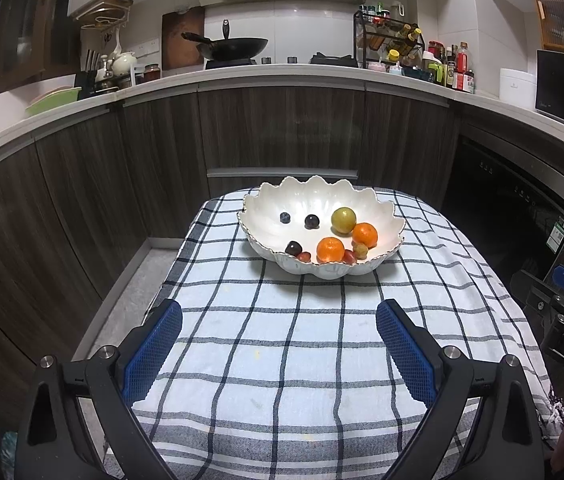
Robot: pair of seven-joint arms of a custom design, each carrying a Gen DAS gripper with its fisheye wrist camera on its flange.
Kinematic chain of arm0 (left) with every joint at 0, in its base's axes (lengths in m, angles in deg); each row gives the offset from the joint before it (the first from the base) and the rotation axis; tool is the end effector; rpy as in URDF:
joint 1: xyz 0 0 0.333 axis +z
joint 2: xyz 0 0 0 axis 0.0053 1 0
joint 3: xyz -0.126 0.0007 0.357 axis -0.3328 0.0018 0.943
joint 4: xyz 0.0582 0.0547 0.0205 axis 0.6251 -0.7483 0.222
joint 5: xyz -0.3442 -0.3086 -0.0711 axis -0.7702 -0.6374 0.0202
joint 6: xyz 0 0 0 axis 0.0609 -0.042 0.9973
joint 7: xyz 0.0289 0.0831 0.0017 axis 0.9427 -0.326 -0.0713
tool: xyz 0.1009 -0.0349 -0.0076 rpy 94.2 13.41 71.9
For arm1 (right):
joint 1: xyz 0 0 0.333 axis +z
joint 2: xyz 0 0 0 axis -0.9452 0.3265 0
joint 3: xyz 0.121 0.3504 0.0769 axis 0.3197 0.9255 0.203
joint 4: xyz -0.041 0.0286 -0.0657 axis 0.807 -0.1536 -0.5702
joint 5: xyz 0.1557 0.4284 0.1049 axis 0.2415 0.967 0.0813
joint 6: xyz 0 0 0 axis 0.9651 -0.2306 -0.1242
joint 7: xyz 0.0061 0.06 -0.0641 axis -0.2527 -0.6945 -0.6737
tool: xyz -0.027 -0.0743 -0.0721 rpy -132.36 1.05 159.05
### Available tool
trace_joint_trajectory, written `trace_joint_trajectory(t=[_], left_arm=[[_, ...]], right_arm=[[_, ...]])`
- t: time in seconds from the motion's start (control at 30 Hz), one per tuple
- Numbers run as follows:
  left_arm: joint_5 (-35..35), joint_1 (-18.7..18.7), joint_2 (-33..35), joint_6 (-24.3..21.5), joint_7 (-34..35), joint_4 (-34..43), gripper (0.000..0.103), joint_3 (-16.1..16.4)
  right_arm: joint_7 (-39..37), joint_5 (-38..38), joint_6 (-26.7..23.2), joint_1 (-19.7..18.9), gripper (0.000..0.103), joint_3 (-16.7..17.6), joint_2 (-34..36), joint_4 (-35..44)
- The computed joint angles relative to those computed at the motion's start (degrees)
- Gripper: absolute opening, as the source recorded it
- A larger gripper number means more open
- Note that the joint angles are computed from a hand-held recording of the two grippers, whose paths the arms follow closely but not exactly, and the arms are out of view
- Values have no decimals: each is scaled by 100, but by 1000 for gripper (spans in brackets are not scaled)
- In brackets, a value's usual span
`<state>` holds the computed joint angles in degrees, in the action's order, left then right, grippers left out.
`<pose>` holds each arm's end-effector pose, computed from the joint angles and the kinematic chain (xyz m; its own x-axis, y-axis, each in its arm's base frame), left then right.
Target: Organize fruits
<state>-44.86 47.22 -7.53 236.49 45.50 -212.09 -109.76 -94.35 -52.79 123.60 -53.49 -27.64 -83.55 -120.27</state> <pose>0.4959 -0.2790 0.4680 0.0176 -0.9998 -0.0083 -0.5648 -0.0031 -0.8252 0.5100 0.2985 0.4654 0.0201 -0.9990 -0.0405 -0.5666 0.0220 -0.8237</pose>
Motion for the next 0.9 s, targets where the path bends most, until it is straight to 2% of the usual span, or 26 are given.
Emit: trace_joint_trajectory(t=[0.9], left_arm=[[2,4,8,20,-11,10,99,-10]], right_arm=[[44,-27,10,-3,80,-5,-1,-3]])
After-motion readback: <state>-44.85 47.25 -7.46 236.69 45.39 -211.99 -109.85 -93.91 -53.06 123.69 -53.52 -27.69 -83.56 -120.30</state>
